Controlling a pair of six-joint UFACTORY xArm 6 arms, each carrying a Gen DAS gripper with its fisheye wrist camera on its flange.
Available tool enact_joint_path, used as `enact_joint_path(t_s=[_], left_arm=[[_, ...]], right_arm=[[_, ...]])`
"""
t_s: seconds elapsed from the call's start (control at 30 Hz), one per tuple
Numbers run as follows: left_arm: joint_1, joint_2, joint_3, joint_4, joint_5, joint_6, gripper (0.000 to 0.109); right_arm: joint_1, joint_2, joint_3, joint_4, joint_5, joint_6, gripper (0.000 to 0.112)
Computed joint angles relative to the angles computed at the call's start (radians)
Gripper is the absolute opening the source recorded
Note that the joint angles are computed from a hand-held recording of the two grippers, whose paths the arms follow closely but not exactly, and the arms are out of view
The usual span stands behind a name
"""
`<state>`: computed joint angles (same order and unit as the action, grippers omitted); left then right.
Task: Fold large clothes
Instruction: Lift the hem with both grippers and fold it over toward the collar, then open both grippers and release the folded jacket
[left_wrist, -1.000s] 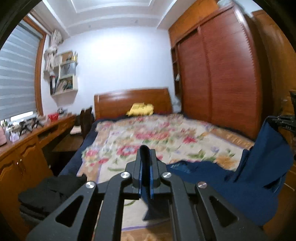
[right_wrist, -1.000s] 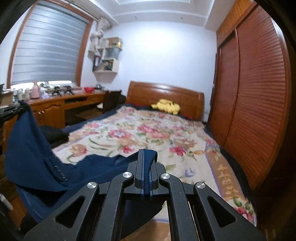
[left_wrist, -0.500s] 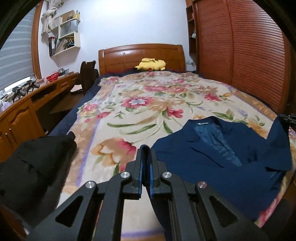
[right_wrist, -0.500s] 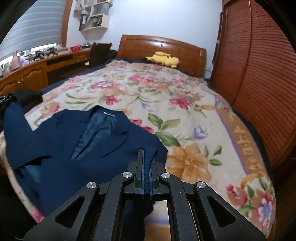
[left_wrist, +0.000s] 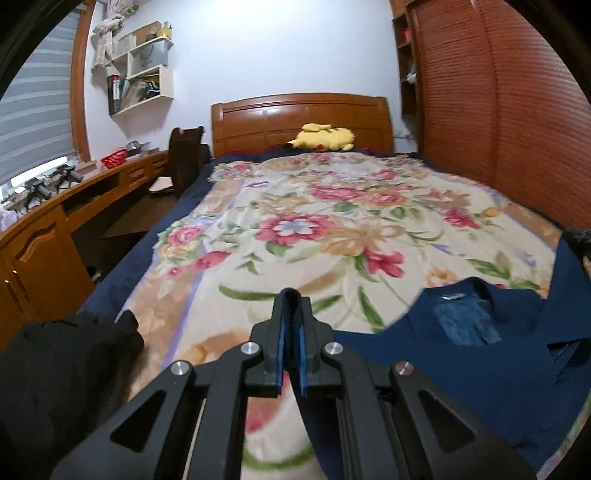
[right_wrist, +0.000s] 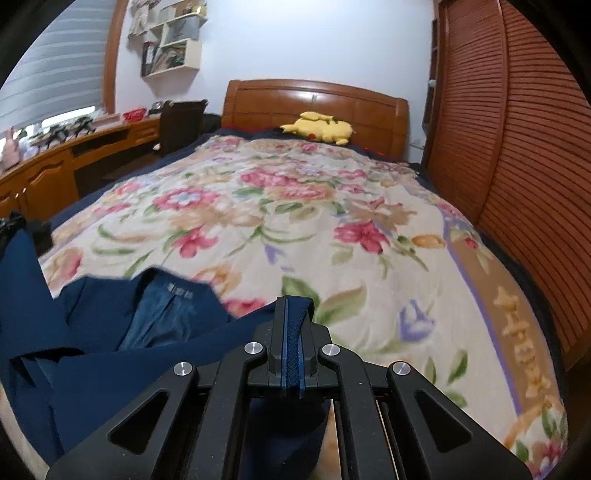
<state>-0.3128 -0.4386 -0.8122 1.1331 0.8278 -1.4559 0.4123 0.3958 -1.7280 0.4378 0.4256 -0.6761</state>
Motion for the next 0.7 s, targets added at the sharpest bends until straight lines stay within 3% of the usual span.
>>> enact_joint_path(t_s=[0.13,0.27,0.6,0.67,0.7], left_arm=[[0.058,0.072,-0.026,0.003,-0.079,-0.003,0.003],[0.084,0.109,-0.024,0.02,-0.132,-0.022,0.003],[0.004,0.038,0.041,0.015,-0.047,-0.075,0.011],[-0.02,0.008,0.058,0.015,-0.038,-0.092,0.013],[-0.045,-0.016,0.071,0.016,-0.028,-0.106,0.015]], right_arm=[[-0.008,0.122,-0.142,-0.102,0.046,0.103,0.001],[-0.006,0.188,-0.179,-0.158,0.057,0.132,0.001],[0.002,0.19,-0.139,-0.227,0.034,0.193,0.007],[0.003,0.173,-0.11,-0.264,-0.005,0.221,0.034],[0.003,0.159,-0.093,-0.237,-0.018,0.201,0.065]])
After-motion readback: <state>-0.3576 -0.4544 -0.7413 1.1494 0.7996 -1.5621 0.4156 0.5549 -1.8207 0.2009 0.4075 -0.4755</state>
